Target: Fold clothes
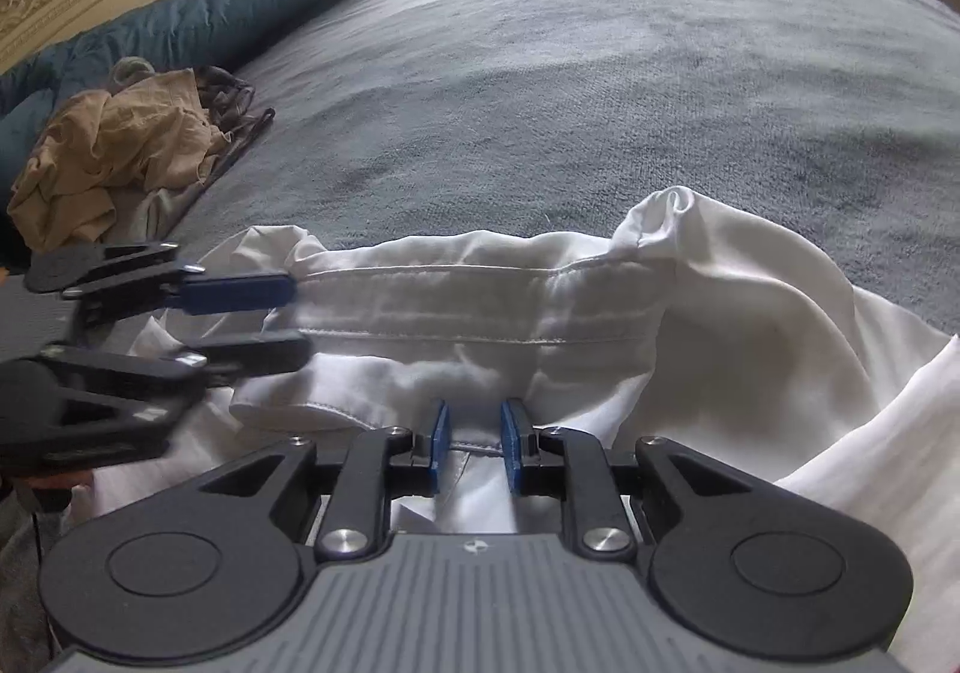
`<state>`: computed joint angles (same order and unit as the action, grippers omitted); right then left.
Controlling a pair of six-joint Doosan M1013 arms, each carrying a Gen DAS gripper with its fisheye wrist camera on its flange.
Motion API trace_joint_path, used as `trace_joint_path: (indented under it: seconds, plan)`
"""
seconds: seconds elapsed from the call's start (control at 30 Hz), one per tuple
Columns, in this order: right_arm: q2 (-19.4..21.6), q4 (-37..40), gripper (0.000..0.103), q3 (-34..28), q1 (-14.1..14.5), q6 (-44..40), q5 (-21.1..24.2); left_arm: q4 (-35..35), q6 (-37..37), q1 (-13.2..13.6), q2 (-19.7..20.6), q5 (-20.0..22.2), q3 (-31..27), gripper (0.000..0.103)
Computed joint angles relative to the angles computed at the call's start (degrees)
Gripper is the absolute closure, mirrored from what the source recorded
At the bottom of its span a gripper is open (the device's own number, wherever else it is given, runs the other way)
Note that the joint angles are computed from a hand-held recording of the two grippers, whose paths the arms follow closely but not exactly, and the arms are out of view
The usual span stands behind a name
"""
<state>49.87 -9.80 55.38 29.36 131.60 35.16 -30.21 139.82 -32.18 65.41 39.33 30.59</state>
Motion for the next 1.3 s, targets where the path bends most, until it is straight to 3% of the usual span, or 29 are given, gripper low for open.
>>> trace_joint_path:
  seconds: [0.13, 0.23, 0.3, 0.43, 0.5, 0.53, 0.63, 0.8, 0.9, 0.97, 1.0, 1.03, 1.07, 1.2, 1.3]
  plan:
    - [-0.27, -1.23, 0.081, 0.28, 0.20, -1.59, 0.10, 3.95, -0.48, -0.68, -0.83, -4.98, 2.59, 0.060]
    - [-1.62, -6.21, 0.072, 1.16, 0.40, -0.09, -0.79, 4.23, 1.82, -0.88, -1.55, -7.99, 4.56, 0.053]
    - [-2.57, -15.62, 0.067, 2.46, 0.54, 8.62, -2.78, 4.31, 3.22, -0.97, -1.97, -9.70, 5.74, 0.051]
    - [-1.51, -17.45, 0.067, 1.46, -1.18, 17.51, -3.10, 4.61, 2.15, -0.91, -1.79, -9.64, 5.46, 0.048]
    - [0.13, -17.80, 0.068, -0.33, -1.64, 20.38, 0.86, 4.37, 1.41, -0.78, -1.78, -9.41, 5.45, 0.047]
    - [0.33, -17.98, 0.075, 0.12, -1.93, 22.68, 0.94, 4.27, 1.23, -0.73, -1.73, -9.28, 5.36, 0.047]
    - [-0.58, -20.14, 0.084, 2.88, -2.51, 30.01, -1.76, 4.29, 1.01, -0.66, -1.54, -9.08, 5.04, 0.046]
    - [-2.78, -28.98, 0.080, 5.08, -1.90, 39.49, -3.22, 4.52, 1.53, -0.79, -2.07, -10.00, 6.11, 0.045]
    - [-2.27, -28.95, 0.080, 3.51, -1.72, 36.19, -4.74, 4.84, 1.50, -0.84, -2.10, -10.33, 6.12, 0.045]
    - [-0.61, -23.88, 0.081, 1.00, -2.09, 31.65, -4.50, 5.14, 1.76, -0.92, -2.32, -11.04, 6.63, 0.045]
    - [0.41, -20.74, 0.081, -0.42, -2.33, 29.30, -3.31, 5.20, 2.08, -1.00, -2.66, -11.64, 7.33, 0.045]
    - [1.98, -18.53, 0.084, -2.91, -2.37, 27.24, 0.88, 5.23, 2.30, -1.04, -2.80, -11.95, 7.60, 0.045]
    - [3.07, -18.84, 0.092, -4.25, -2.26, 27.14, 3.94, 5.24, 2.63, -1.06, -2.96, -12.17, 7.77, 0.045]
    - [0.55, -21.83, 0.087, -1.07, -2.00, 32.58, 1.76, 0.26, 8.18, -0.73, -4.24, -13.31, 9.37, 0.045]
    - [-2.41, -21.17, 0.087, 1.95, -1.14, 24.95, -1.78, -9.07, 14.66, -0.05, -5.08, -12.73, 10.46, 0.045]
